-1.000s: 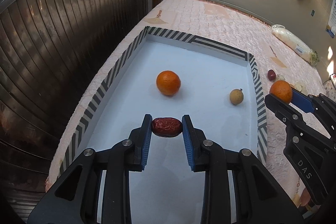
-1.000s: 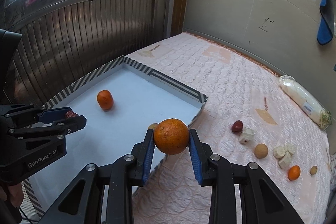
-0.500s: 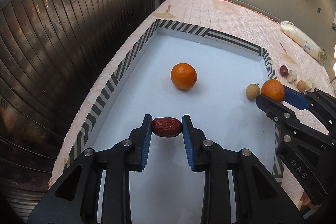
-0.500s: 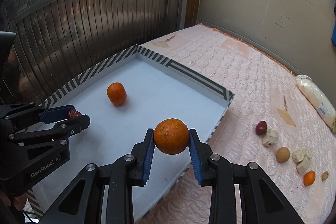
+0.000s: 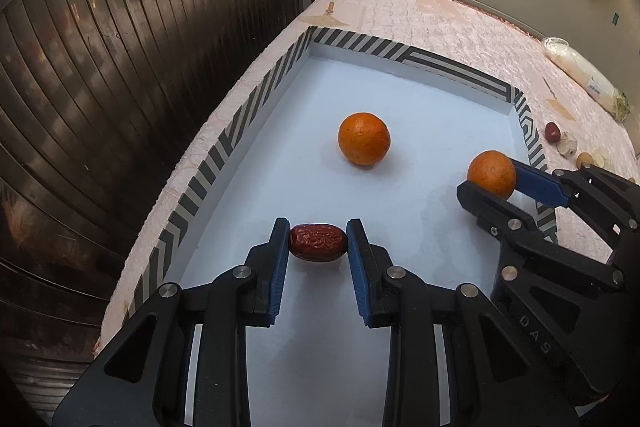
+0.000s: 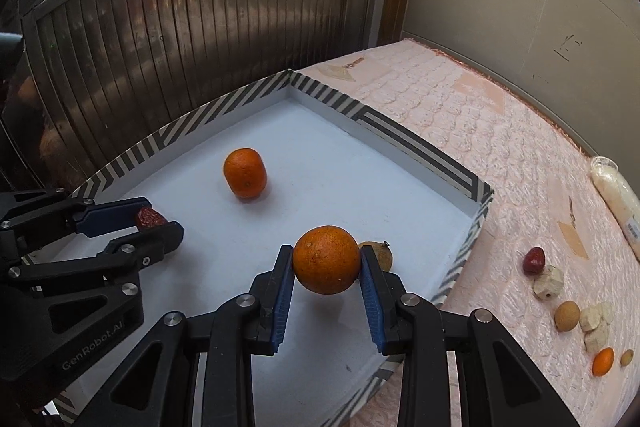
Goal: Organize fruits
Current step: 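Carry the date and orange to the tray and open the left tool, then lower the orange into the tray and open the right tool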
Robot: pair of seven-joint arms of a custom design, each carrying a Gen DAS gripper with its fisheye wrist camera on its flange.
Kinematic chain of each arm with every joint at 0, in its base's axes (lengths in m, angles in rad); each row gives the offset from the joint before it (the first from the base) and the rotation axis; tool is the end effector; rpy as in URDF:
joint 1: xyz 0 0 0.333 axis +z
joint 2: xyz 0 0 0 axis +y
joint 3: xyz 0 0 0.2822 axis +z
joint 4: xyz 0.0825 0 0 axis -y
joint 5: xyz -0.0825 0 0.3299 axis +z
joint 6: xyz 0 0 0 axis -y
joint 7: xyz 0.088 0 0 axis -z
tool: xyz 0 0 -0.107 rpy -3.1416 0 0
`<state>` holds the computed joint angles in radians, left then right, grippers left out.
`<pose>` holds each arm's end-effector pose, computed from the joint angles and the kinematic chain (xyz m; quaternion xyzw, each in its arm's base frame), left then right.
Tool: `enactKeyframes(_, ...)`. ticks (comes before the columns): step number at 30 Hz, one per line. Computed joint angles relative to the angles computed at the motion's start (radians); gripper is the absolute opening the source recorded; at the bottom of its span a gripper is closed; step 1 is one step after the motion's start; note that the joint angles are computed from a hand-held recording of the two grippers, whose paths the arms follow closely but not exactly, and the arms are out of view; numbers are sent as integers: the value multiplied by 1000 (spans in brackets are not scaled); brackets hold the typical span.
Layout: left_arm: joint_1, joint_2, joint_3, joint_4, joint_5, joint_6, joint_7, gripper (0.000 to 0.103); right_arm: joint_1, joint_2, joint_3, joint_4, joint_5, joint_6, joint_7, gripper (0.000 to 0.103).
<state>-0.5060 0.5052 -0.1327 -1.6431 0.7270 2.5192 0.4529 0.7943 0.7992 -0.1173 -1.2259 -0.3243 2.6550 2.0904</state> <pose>0.5254 -0.3821 0.3620 -0.6728 0.6800 -0.2004 0.2117 0.5418 0.4832 0.3657 -0.7989 0.4962 -0.2042 0.2718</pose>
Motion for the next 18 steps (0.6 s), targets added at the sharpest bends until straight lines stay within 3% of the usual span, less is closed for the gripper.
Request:
enactKeyframes(3, -1, 1, -1, 3, -5, -16, -1, 30, -7, 14, 16, 19, 11, 1, -28, 31)
enactKeyframes(10, 6, -9, 0, -13, -21, -5, -5, 58, -11, 56, 31, 76, 51, -49, -73, 31)
enactKeyframes(18, 6, -22, -2, -23, -5, -3, -30, 59, 11, -20, -6, -54, 26, 52, -28, 32)
